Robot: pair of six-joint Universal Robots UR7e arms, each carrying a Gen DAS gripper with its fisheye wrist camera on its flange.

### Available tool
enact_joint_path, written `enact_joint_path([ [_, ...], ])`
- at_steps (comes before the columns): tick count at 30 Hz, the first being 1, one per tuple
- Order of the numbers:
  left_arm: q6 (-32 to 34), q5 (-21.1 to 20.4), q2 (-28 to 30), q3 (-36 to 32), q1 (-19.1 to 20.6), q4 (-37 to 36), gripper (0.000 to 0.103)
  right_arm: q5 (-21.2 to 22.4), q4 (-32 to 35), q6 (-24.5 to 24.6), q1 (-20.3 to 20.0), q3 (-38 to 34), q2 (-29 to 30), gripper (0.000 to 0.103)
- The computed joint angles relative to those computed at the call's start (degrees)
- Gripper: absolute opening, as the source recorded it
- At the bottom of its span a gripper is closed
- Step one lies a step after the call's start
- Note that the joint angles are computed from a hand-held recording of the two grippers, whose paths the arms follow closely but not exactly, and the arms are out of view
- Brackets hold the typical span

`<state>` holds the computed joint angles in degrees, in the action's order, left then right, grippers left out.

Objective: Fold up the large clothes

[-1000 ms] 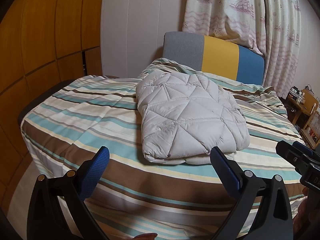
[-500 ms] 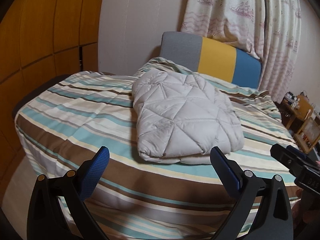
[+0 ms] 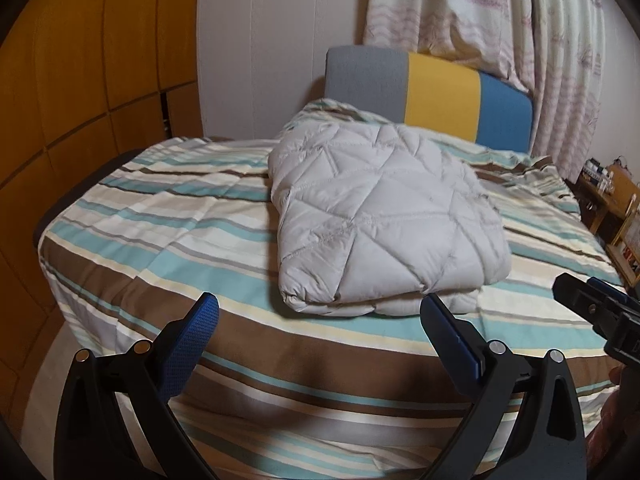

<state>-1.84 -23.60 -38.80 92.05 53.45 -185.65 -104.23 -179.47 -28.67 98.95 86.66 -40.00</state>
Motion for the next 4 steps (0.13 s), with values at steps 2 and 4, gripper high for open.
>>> enact_joint_path([
  [2,-1.7,-0.19,0.04,-1.08,0.89,3.2,0.1,-0.88,1.42,0.73,-0.3,-1.52,0.78,0.101],
  [4,-3.87,-0.07,0.08,-2.27,1.79,6.59,0.1,-1.97,3.35,2.03,-0.95,-3.75,1.81,0.101],
])
